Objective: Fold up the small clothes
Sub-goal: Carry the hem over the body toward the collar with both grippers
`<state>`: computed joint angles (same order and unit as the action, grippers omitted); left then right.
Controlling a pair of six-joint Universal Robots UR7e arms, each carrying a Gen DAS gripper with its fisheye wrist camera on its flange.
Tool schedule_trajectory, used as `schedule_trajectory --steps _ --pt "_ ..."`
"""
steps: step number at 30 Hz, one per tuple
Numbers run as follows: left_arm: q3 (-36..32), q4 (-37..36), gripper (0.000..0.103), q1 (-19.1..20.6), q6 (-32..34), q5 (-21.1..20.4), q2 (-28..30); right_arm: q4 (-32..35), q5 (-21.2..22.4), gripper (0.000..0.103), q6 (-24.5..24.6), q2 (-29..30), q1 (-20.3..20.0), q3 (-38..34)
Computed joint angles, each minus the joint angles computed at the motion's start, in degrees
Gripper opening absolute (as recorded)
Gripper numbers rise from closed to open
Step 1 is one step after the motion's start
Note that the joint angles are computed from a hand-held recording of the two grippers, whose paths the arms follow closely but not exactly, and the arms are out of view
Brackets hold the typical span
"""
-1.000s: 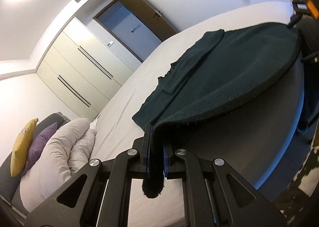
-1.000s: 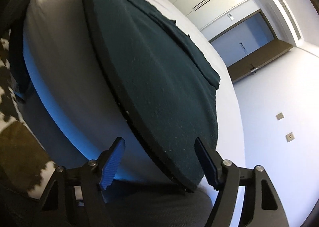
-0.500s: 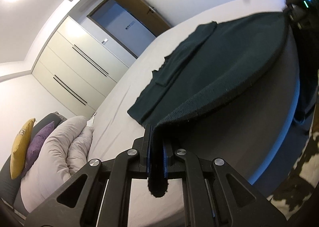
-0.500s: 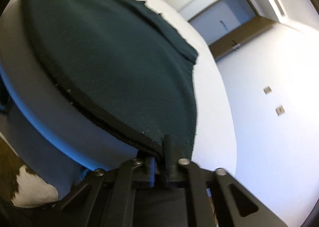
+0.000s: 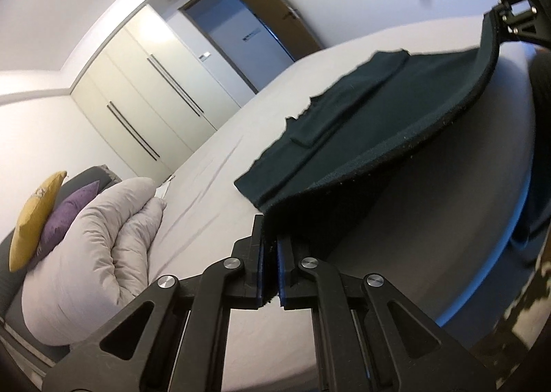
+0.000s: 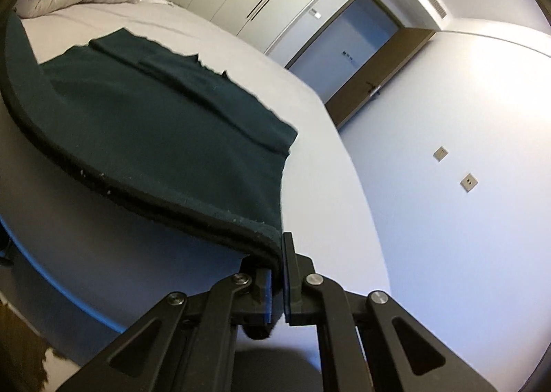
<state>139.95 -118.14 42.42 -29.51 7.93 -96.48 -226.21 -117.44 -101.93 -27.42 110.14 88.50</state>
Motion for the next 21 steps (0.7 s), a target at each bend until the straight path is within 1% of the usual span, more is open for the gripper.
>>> schedule_trajectory --steps 3,7,10,13,14,16,19,21 --pt "-4.4 15.1 0.005 1.1 -12.1 1.3 -1.3 1.7 1.4 0.004 -0.3 1.3 0.8 -3.2" --pt "-11.8 34.3 0.004 3.7 -27.6 3.6 -1.1 4.3 3.9 0.004 -1.6 3.3 1.8 -7.9" --pt "-17.5 45.6 0.004 5.7 -36.1 5.8 -0.3 7.6 5.0 0.004 -1.7 5.3 2.6 -12.8" --pt "-24.3 57.8 0.004 8.4 -45.2 8.1 1.8 11.6 5.6 0.004 -2.2 8.2 3.3 -19.1" --pt "-27.6 63.3 0.004 9.7 -49.3 8.8 3.2 13.4 5.5 0.004 -2.4 9.4 3.5 -21.9" --pt "-32.8 70.7 0.004 11.8 -54.4 10.1 5.6 17.8 4.8 0.004 -2.0 11.9 3.9 -27.7" --pt "-40.3 78.9 0.004 15.3 -59.7 12.0 9.6 24.8 3.6 0.004 -1.7 16.7 4.2 -38.2" --pt "-46.2 85.8 0.004 17.5 -64.4 12.9 13.0 31.3 1.8 0.004 -0.6 20.7 4.4 -47.3"
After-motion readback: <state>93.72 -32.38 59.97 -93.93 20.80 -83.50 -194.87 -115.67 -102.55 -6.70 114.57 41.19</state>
